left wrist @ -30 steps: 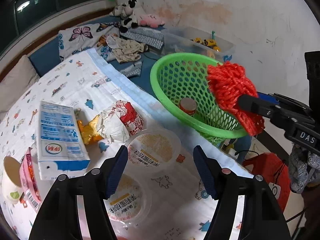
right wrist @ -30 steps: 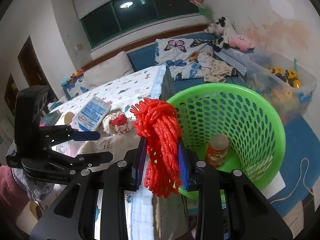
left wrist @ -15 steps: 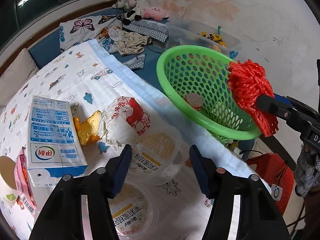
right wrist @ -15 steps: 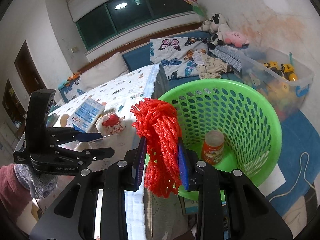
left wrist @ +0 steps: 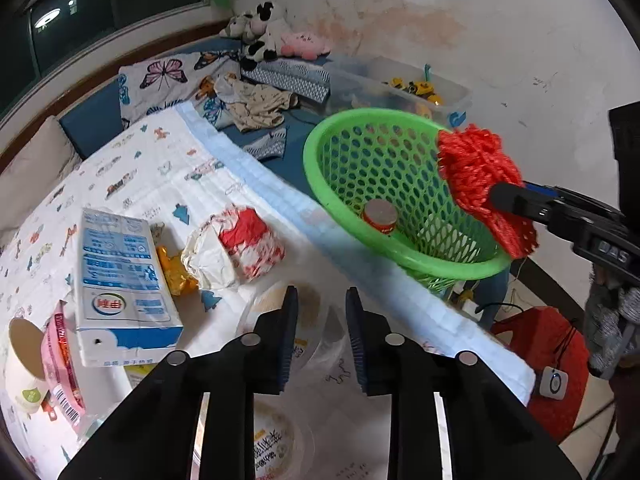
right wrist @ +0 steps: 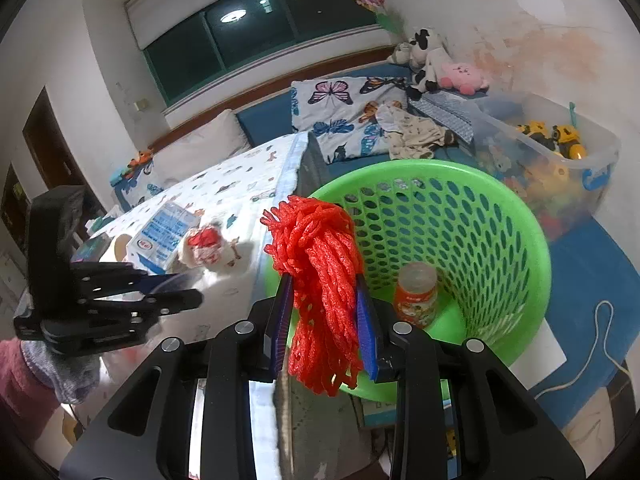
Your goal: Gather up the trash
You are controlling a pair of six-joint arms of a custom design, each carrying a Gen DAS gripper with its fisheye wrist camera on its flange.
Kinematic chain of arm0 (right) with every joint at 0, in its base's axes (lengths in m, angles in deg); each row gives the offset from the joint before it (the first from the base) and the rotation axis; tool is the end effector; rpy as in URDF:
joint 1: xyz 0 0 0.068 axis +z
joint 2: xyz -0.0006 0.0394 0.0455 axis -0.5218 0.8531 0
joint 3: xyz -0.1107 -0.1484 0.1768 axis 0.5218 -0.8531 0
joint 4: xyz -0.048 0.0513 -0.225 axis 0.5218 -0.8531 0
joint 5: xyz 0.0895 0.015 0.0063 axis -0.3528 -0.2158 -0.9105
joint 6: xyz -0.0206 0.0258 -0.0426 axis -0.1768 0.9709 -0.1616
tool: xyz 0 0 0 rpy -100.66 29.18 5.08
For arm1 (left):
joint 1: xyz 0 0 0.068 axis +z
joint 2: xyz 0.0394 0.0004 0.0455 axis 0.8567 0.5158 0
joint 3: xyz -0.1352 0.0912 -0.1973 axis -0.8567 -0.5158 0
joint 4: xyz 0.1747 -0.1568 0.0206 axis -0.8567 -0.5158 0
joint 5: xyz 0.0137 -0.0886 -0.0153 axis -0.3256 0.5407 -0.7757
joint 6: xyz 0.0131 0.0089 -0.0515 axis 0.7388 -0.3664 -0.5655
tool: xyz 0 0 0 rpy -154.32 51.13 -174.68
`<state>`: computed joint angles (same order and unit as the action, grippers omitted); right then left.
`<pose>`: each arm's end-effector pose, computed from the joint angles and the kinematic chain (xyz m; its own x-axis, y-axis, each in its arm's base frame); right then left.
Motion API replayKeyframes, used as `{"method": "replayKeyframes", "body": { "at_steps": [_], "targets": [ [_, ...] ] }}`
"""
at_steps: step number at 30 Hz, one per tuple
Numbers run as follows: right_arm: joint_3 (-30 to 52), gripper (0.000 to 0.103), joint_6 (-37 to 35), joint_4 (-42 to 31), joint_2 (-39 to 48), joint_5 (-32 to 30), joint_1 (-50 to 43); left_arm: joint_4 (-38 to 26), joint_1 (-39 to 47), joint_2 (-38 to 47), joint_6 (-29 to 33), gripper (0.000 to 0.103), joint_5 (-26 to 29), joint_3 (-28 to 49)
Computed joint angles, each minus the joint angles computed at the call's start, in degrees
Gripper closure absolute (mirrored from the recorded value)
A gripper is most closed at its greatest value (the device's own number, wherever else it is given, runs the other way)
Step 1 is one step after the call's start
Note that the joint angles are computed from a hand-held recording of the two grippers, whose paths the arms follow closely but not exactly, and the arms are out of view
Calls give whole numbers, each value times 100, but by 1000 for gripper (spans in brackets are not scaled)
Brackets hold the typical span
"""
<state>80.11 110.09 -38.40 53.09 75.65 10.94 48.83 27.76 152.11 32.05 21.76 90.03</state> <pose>0.1782 0.1554 0.0864 -0.6467 0.0175 -0.7626 -0.3173 0.9029 0.2898 0.2141 -0.1262 0.0817 -0.7309 0.2991 -0.6135 0.3874 0.9218 -0.0121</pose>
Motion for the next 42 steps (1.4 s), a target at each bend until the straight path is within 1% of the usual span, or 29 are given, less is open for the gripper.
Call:
{"method": "replayKeyframes", "body": {
  "at_steps": [8, 10, 12, 15, 16, 17, 19, 20, 23, 28, 33, 36, 42],
  "targets": [
    [83, 72, -142, -85, 143, -78, -472, -211, -16, -540, -113, 81, 178, -91],
    [86, 72, -150, -42, 205, -128, -587, -243, 35, -611, -150, 81, 329, -108],
    [117, 70, -172, -11, 292, -142, -699, -252, 101, -692, -201, 81, 424, -141],
    [195, 70, -209, 46, 449, -149, -835, -239, 116, -875, -197, 81, 500, -230],
    [234, 68, -220, 47, 503, -180, -887, -235, 96, -921, -206, 81, 502, -255],
    [282, 64, -220, 48, 568, -220, -946, -237, 69, -966, -220, 81, 505, -271],
    [337, 61, -200, 89, 681, -219, -1008, -282, 53, -1042, -216, 81, 537, -245],
    [341, 56, -204, 135, 722, -243, -1043, -303, 45, -1075, -217, 81, 545, -228],
    [302, 49, -193, 198, 732, -213, -1081, -363, 25, -1126, -242, 81, 640, -123],
    [129, 39, -198, 294, 593, -155, -1086, -494, -79, -882, -293, 81, 711, 330],
    [-135, 38, -174, 357, 328, -139, -1106, -557, -222, -453, -325, 81, 791, 828],
    [-373, 35, -93, 437, 135, -54, -1061, -634, -317, -85, -392, 81, 818, 1224],
    [-835, 33, 90, 621, -225, 57, -1000, -842, -495, 621, -459, 81, 764, 1969]
  ]
}}
